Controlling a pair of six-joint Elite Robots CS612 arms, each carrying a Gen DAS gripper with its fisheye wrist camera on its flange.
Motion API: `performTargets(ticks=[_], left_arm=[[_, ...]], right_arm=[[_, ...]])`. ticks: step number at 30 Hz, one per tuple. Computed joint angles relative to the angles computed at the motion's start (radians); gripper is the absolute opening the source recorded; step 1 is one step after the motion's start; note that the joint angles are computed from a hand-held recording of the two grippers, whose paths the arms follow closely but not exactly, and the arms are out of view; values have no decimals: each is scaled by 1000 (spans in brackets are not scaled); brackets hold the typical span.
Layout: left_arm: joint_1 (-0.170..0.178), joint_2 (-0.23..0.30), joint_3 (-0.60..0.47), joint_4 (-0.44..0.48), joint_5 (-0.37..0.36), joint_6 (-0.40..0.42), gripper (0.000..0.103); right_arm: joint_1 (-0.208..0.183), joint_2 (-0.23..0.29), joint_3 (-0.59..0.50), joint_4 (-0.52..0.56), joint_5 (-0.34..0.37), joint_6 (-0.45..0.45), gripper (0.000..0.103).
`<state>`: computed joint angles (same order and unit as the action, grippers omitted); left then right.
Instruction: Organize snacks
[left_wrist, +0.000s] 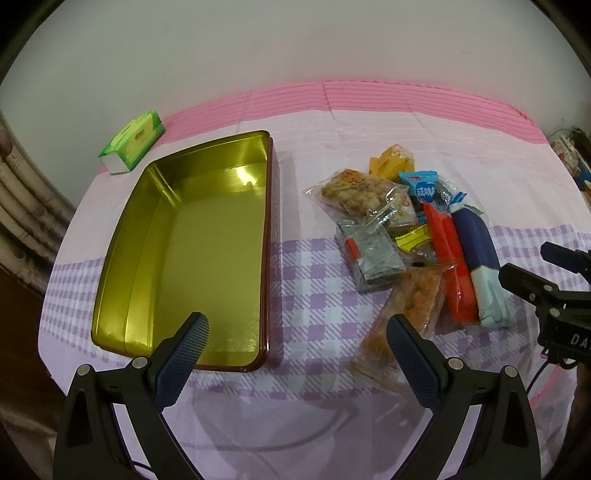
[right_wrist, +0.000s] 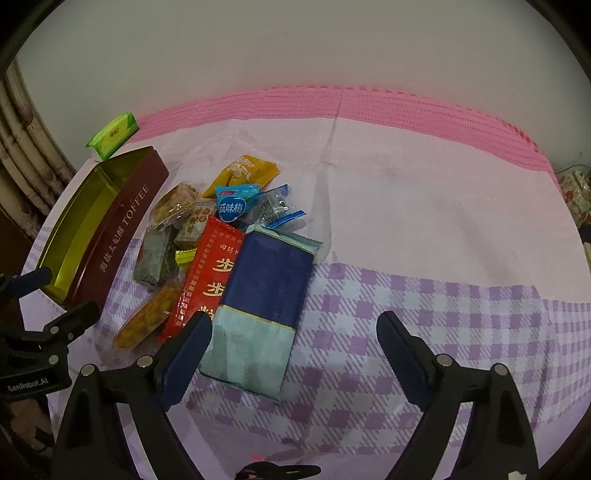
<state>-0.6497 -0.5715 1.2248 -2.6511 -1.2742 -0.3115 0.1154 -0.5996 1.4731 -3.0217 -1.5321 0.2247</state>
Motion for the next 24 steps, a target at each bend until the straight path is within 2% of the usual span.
performTargets(ticks=[7, 16, 24], left_arm=[[6, 5, -3, -5, -19, 2, 97], [2, 10, -6, -14, -34, 43, 97], [0, 15, -13, -4, -63, 81, 97]], right_arm=[[-3, 8, -18, 20, 18, 21, 86], [-4, 29, -69, 74, 34, 29, 81], [-5, 46, -95, 132, 21, 27, 68]])
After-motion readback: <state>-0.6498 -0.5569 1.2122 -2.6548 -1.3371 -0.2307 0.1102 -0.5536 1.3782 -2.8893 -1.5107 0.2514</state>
